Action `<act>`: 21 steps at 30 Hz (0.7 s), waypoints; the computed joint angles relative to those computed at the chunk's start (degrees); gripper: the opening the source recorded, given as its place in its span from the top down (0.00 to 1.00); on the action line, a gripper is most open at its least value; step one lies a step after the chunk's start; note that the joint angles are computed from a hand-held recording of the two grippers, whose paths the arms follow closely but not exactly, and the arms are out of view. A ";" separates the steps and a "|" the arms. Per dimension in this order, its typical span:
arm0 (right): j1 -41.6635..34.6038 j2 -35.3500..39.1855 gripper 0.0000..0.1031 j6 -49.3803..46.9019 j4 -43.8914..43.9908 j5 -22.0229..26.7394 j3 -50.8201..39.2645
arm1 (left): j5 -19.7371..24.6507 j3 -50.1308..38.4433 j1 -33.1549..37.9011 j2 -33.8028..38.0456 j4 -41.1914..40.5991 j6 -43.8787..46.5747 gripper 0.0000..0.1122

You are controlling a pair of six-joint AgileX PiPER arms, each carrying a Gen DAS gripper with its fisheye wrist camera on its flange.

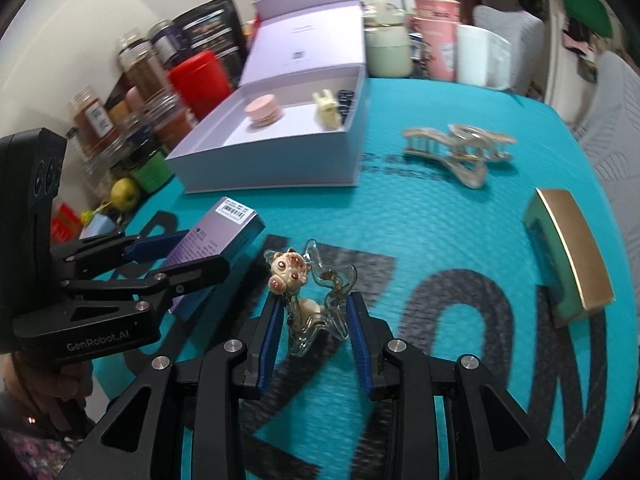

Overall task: Organize rigid objects
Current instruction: 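Carry the eyelash box and cat keychain over the white box with both tools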

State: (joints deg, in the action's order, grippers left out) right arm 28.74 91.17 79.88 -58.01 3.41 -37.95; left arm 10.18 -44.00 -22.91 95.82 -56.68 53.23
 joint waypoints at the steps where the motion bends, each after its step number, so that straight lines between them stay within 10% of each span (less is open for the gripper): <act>1: 0.86 0.29 0.69 -0.08 -0.09 0.15 -0.45 | -0.07 0.82 0.69 -0.76 -0.49 0.58 0.55; 11: 6.11 2.80 0.69 4.82 -5.28 0.18 -3.27 | -0.53 6.49 5.50 -5.71 -10.08 9.76 0.55; 21: 8.21 3.05 0.69 -10.31 8.64 2.39 -7.27 | 1.19 5.99 8.61 -8.61 -8.20 9.26 0.55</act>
State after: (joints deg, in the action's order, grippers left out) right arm 36.95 94.23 69.57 -49.37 5.79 -45.22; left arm 11.37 -38.01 -14.29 87.21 -64.88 62.49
